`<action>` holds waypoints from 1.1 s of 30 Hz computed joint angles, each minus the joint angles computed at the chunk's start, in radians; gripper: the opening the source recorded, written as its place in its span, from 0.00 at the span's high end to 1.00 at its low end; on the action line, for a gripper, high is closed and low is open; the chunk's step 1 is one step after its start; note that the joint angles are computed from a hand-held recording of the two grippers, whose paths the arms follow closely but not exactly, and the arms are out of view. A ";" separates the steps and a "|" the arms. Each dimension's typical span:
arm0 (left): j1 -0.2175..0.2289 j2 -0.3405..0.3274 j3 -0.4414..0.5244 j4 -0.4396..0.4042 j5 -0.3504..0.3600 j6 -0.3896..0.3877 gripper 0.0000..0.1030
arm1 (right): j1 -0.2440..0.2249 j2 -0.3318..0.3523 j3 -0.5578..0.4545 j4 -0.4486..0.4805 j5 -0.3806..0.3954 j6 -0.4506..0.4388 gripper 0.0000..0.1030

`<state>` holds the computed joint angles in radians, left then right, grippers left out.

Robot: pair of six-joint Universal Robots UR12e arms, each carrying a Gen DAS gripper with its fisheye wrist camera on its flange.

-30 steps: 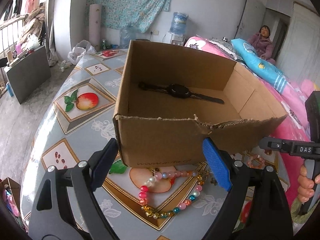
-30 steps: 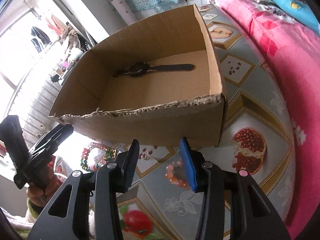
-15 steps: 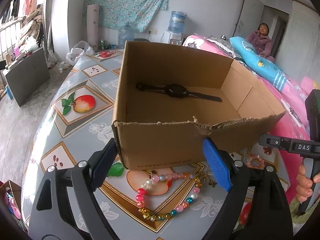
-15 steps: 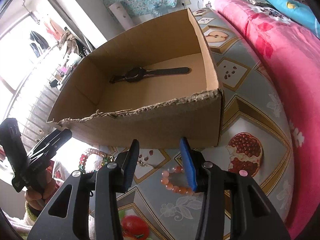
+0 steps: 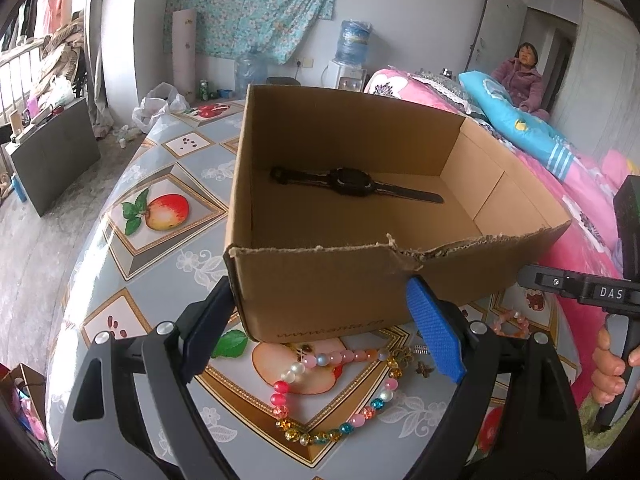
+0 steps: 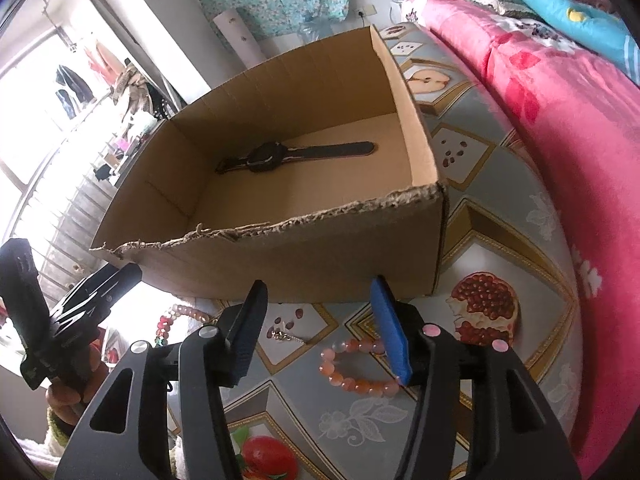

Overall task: Organize jewelry
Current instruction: 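Withdraw the right tool from the box and back away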

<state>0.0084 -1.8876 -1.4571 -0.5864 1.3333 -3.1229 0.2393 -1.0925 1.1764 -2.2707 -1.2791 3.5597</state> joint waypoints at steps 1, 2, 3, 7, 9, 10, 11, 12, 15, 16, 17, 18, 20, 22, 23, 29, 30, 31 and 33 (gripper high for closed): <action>0.000 0.000 0.001 -0.003 -0.001 0.000 0.19 | 0.002 -0.003 0.002 -0.004 -0.013 -0.001 0.43; 0.000 0.000 0.001 -0.006 0.000 0.000 0.19 | 0.003 -0.005 0.005 -0.007 -0.016 0.000 0.41; 0.000 0.000 0.002 -0.009 0.000 0.000 0.19 | 0.003 -0.007 0.008 -0.009 -0.018 0.000 0.41; 0.001 -0.002 0.007 -0.014 0.001 -0.009 0.19 | 0.007 -0.012 0.014 -0.003 -0.026 0.007 0.40; 0.001 -0.001 0.007 -0.014 0.004 -0.006 0.19 | 0.010 -0.015 0.015 0.000 -0.036 0.008 0.39; 0.001 0.000 0.005 -0.011 0.005 -0.005 0.19 | 0.012 -0.018 0.017 -0.002 -0.046 0.006 0.37; 0.002 0.004 -0.002 -0.003 0.004 -0.005 0.19 | 0.015 -0.021 0.021 -0.008 -0.055 0.004 0.34; 0.003 0.007 -0.008 0.002 0.005 -0.004 0.19 | 0.017 -0.024 0.025 -0.014 -0.064 0.003 0.33; 0.005 0.017 -0.020 0.007 0.006 0.002 0.19 | 0.023 -0.033 0.035 -0.024 -0.092 0.004 0.31; 0.004 0.020 -0.024 0.010 0.010 0.004 0.19 | 0.024 -0.034 0.038 -0.026 -0.094 0.004 0.29; 0.003 0.024 -0.029 0.012 0.018 0.008 0.19 | 0.025 -0.035 0.040 -0.029 -0.098 0.004 0.27; 0.003 0.026 -0.033 0.010 0.026 0.014 0.19 | 0.027 -0.037 0.043 -0.032 -0.107 0.003 0.27; 0.004 0.031 -0.039 0.004 0.035 0.022 0.19 | 0.033 -0.039 0.044 -0.024 -0.132 -0.005 0.27; 0.006 0.037 -0.046 0.005 0.041 0.026 0.19 | 0.037 -0.042 0.045 -0.018 -0.147 -0.015 0.25; 0.006 0.040 -0.050 0.006 0.046 0.027 0.19 | 0.040 -0.043 0.045 -0.019 -0.157 -0.019 0.23; 0.011 0.059 -0.076 0.017 0.058 0.032 0.19 | 0.065 -0.051 0.050 -0.033 -0.238 -0.069 0.14; 0.012 0.062 -0.080 0.018 0.060 0.036 0.19 | 0.072 -0.054 0.051 -0.036 -0.256 -0.088 0.14; 0.011 0.063 -0.081 0.018 0.064 0.039 0.19 | 0.076 -0.054 0.052 -0.040 -0.266 -0.098 0.12; 0.012 0.070 -0.091 0.025 0.070 0.049 0.19 | 0.085 -0.057 0.055 -0.048 -0.293 -0.121 0.08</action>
